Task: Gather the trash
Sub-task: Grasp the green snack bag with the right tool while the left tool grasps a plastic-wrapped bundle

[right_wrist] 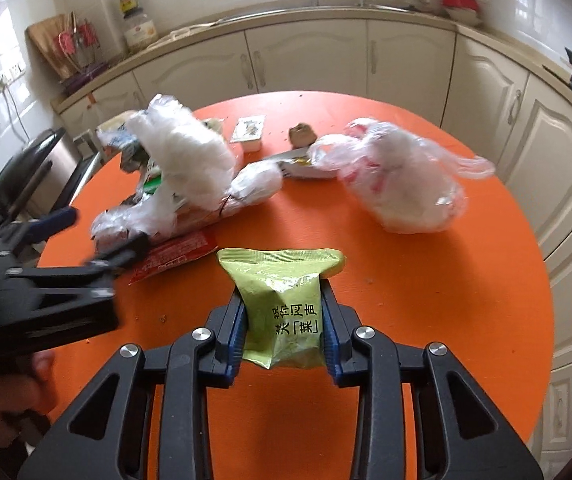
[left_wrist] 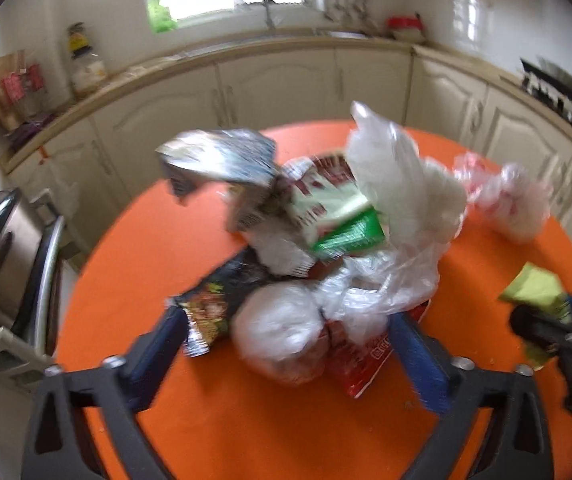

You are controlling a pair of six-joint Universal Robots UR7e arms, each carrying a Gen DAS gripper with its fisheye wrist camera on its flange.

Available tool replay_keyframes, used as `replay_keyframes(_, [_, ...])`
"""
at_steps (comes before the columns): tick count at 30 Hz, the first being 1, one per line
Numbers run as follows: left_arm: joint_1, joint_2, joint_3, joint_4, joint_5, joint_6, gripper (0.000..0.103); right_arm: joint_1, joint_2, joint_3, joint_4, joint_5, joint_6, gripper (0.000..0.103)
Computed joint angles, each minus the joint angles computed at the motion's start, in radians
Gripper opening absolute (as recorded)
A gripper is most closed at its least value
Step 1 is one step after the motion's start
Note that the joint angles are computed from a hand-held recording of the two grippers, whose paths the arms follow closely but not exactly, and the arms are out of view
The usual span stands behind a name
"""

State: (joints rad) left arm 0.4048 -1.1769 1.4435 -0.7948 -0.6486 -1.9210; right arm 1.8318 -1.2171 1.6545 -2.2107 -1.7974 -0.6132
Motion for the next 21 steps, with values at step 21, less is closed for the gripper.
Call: replay_keyframes(21, [-0.116, -0.113, 0.141, -0.205, -0.011, 0.053, 0.047, -0.026, -0.076, 0.017, 0.015, 0.032, 0.018, 0.033])
